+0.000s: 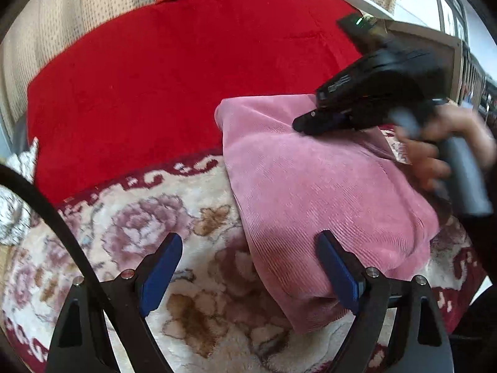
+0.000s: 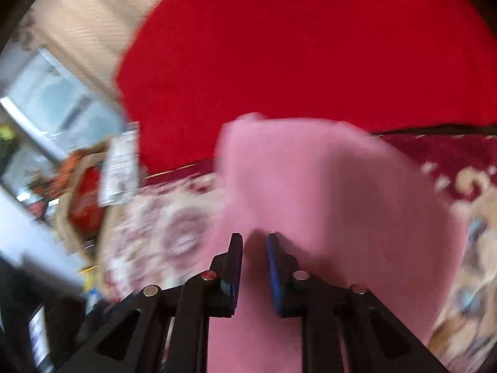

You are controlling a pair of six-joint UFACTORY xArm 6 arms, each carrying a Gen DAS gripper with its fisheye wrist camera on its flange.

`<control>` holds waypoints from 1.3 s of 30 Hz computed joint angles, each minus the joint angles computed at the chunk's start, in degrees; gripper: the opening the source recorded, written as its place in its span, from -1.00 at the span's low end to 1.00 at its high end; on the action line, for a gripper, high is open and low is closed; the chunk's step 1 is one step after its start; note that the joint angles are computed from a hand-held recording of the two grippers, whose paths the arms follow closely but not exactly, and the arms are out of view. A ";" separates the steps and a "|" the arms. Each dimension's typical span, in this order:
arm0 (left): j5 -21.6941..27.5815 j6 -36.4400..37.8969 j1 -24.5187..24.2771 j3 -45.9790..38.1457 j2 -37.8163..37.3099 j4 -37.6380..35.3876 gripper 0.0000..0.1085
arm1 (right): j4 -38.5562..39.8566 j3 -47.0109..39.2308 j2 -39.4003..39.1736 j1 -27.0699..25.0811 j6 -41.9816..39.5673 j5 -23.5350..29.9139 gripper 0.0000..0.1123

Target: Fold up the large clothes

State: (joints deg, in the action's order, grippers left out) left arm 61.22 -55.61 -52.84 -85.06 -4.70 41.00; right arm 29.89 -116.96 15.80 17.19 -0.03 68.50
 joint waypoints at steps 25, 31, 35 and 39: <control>5.82 -0.56 -2.93 -2.40 0.93 3.72 0.63 | 3.23 41.53 -32.89 -2.09 -4.16 -11.32 -0.68; 5.75 -0.68 -2.64 -2.12 0.64 3.59 0.63 | 0.27 42.63 -35.92 -0.34 -3.01 -13.28 -0.65; 6.21 -0.43 -2.89 -2.59 1.03 3.91 0.63 | 1.36 44.85 -38.39 1.02 -5.15 -13.91 -0.66; 6.97 -0.16 -3.32 -3.30 1.64 4.49 0.63 | -0.39 44.73 -36.72 1.20 -4.27 -10.96 -0.64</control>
